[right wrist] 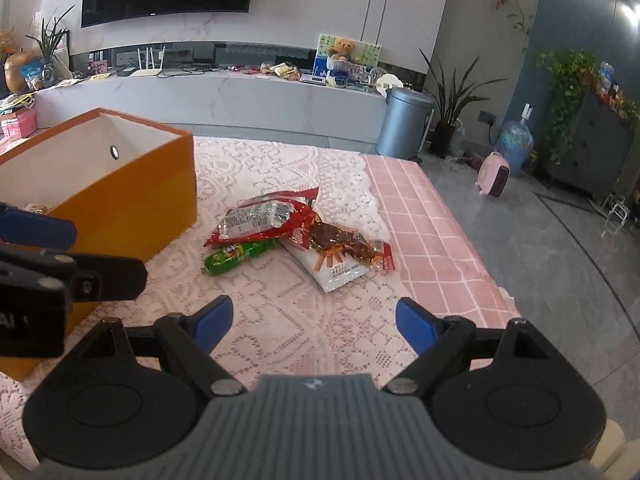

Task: Organize snacks
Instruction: 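Move both tools back to the remaining snacks, then grasp the red-and-white strip bag with the left tool while the right tool grasps the red spicy strip bag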

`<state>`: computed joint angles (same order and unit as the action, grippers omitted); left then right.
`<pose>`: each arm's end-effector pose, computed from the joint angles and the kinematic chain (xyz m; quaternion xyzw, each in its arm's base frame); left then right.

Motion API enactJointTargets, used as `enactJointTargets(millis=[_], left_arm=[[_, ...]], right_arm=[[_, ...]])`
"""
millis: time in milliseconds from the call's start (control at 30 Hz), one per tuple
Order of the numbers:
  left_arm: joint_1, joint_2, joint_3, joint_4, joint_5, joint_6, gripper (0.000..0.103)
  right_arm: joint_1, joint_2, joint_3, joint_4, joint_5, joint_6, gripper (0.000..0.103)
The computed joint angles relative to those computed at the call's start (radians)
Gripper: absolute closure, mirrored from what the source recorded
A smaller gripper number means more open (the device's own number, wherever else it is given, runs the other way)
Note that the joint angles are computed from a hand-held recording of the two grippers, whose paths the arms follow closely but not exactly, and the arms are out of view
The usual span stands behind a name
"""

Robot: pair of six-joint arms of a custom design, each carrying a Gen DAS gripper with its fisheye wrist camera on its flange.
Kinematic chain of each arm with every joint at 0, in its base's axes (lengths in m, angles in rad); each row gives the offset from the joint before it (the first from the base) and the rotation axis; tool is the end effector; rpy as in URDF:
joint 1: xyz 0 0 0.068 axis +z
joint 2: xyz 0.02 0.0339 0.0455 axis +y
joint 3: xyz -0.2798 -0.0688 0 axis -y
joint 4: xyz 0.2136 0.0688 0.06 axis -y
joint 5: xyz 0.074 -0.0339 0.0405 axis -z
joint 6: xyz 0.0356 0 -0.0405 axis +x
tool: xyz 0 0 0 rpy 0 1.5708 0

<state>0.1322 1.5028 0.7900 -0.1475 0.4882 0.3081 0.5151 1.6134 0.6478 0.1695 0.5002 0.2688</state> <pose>0.2704 0.0191 0.2184 0.1636 0.8989 -0.1474 0.3788 0.2489 0.1213 0.1763 -0.0174 0.9018 -0.0720 0.4258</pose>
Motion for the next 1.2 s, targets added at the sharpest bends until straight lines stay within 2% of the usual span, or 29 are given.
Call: enactJointTargets(millis=[133,200,267,500,733,833,1000,1200], left_arm=[[-0.013,0.042,0.016,0.032,-0.01,-0.022,0.018],[-0.017,0.06,0.03,0.042,-0.014,-0.03,0.018],[-0.016,0.074,0.039,0.054,-0.006,-0.032,0.02],[-0.055,0.146,0.087,0.086,-0.053,-0.051,0.024],[-0.117,0.228,0.173,0.1,-0.119,0.004,0.024],[-0.148,0.271,0.214,0.106,-0.139,0.028,0.024],[-0.234,0.346,0.24,0.181,-0.254,0.098,0.022],[-0.289,0.444,0.284,0.21,-0.341,0.192,0.022]], right_arm=[[-0.06,0.051,0.019,0.048,-0.061,-0.021,0.018],[-0.085,0.07,0.03,0.063,-0.085,-0.028,0.028],[-0.111,0.092,0.05,0.063,-0.119,-0.041,0.031],[-0.212,0.187,0.131,0.049,-0.211,-0.064,0.032],[-0.278,0.293,0.19,0.137,-0.26,-0.114,0.033],[-0.305,0.338,0.22,0.155,-0.285,-0.123,0.037],[-0.366,0.393,0.249,0.222,-0.357,-0.143,0.038],[-0.415,0.482,0.296,0.305,-0.473,-0.289,0.036]])
